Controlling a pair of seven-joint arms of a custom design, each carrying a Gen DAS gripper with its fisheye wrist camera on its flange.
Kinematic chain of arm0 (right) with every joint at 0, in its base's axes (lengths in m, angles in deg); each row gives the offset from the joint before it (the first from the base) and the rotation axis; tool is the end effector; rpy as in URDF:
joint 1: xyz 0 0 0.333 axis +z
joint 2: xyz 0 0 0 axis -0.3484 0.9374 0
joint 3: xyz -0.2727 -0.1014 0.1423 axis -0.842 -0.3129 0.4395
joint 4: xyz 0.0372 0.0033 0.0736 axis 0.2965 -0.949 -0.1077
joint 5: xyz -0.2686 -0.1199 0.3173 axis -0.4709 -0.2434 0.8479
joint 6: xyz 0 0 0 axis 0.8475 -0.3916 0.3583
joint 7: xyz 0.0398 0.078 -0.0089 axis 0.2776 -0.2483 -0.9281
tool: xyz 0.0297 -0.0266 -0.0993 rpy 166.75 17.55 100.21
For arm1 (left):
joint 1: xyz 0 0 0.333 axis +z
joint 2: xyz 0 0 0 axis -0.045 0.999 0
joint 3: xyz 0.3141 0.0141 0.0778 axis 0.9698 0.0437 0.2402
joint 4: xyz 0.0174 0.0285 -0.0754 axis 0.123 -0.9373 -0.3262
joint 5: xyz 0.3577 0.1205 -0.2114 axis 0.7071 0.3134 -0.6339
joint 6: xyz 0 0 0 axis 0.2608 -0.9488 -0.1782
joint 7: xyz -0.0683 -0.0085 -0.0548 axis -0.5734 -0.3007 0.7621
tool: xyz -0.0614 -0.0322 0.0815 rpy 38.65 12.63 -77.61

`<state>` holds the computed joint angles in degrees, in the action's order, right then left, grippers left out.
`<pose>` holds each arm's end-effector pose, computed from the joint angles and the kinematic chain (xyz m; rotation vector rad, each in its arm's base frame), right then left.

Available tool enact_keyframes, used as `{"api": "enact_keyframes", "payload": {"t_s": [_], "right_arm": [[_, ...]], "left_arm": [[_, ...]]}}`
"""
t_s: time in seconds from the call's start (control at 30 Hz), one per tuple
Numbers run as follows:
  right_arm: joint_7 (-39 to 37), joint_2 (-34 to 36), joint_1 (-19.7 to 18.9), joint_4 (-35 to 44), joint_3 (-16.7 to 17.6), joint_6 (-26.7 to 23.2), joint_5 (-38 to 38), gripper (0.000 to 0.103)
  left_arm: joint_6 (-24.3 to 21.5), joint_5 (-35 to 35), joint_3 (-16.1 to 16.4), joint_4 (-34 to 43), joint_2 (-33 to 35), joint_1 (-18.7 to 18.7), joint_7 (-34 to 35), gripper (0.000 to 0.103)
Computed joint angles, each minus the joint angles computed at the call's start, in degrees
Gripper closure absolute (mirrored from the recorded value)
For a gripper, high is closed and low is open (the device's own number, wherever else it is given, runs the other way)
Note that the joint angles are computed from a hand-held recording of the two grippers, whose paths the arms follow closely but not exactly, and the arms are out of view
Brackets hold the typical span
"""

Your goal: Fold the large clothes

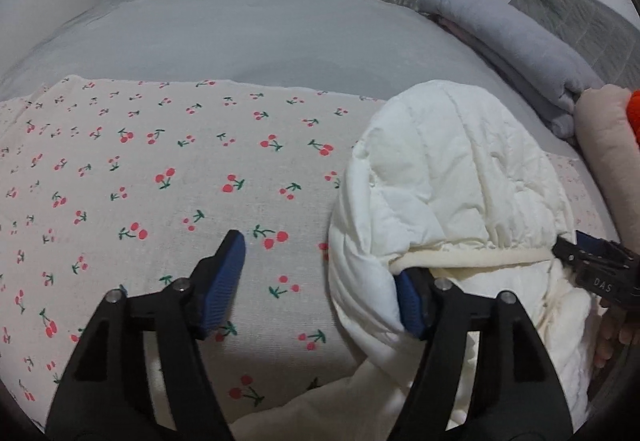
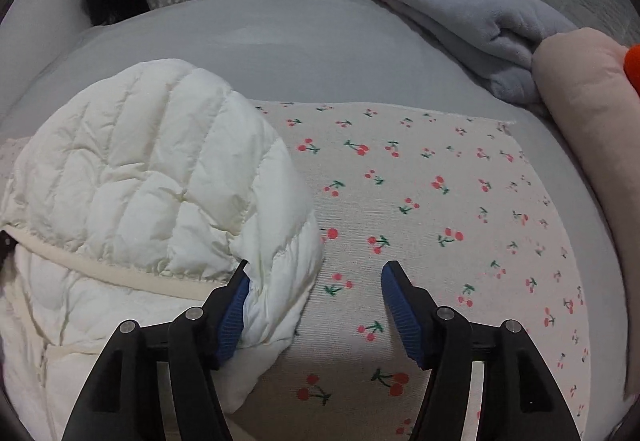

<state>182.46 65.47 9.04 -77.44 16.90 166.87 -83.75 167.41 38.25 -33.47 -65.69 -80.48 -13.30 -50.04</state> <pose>0.4998 0.4029 0.5183 -1.9096 1.8413 -0.5641 0.5418 -0.2696 0.5007 -1.9732 1.7167 -0.8431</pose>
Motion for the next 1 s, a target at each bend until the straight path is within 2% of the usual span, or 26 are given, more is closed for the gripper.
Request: {"api": "enact_keyframes", "payload": {"t_s": [0.07,0.17,0.2,0.3,0.33,0.43,0.53,0.67,0.77,0.87,0.9,0.93,0.97,1.0], "right_arm": [[-5.0,-0.5,-0.1,-0.2,0.2,2.2,4.4,0.031],[-9.5,-1.1,0.1,-0.4,0.5,3.1,4.3,0.024],[-10.3,-1.7,0.1,-0.9,0.5,3.4,4.0,0.022],[-12.8,-3.9,-0.4,-3.1,0.4,6.0,7.5,0.021],[-12.9,-4.6,-0.7,-3.9,0.4,7.1,8.4,0.021],[-14.7,-7.1,-1.6,-7.8,-0.2,15.5,14.2,0.019],[-17.9,-7.1,-2.0,-8.5,-0.4,18.2,20.6,0.018],[-15.1,-7.1,-3.0,-8.3,0.6,18.4,19.7,0.018],[-11.2,-7.6,-3.4,-8.3,1.2,18.0,18.1,0.018],[-10.2,-8.1,-3.6,-9.0,1.1,19.6,18.5,0.018],[-9.7,-8.2,-3.7,-9.2,1.2,19.8,18.1,0.018],[-8.9,-8.3,-4.0,-9.2,1.3,20.1,17.3,0.018],[-8.3,-8.4,-4.1,-9.2,1.5,20.1,16.6,0.018],[-7.4,-8.4,-4.3,-9.2,1.6,20.2,15.8,0.018]], "left_arm": [[3.6,-5.9,0.9,-2.1,-1.6,-0.7,5.2,0.031],[2.3,-8.2,0.5,-3.0,-4.2,-0.9,9.6,0.025],[1.7,-9.0,0.5,-3.0,-5.1,-1.0,11.5,0.019],[0.4,-12.7,0.9,-2.3,-6.3,-1.5,17.5,0.013],[-0.5,-15.6,1.5,-1.7,-6.3,-2.2,20.0,0.011],[-3.9,-28.0,3.7,1.2,-4.6,-3.9,28.1,0.010],[-8.2,-33.0,3.7,4.6,-3.0,-3.1,31.4,0.010],[-8.4,-33.4,2.9,9.0,0.6,-2.0,34.3,0.009],[-12.1,-29.2,2.2,14.5,6.0,-1.4,32.3,0.009],[-10.9,-33.1,1.9,17.9,11.1,-0.7,33.9,0.010],[-10.8,-35.7,1.6,18.7,12.5,-0.4,33.7,0.019],[-11.2,-38.3,1.3,19.4,13.7,-0.1,33.5,0.041],[-10.6,-38.1,1.4,19.4,14.2,-0.3,32.1,0.051],[-8.5,-37.6,1.2,18.7,14.1,-0.5,32.7,0.080]]}}
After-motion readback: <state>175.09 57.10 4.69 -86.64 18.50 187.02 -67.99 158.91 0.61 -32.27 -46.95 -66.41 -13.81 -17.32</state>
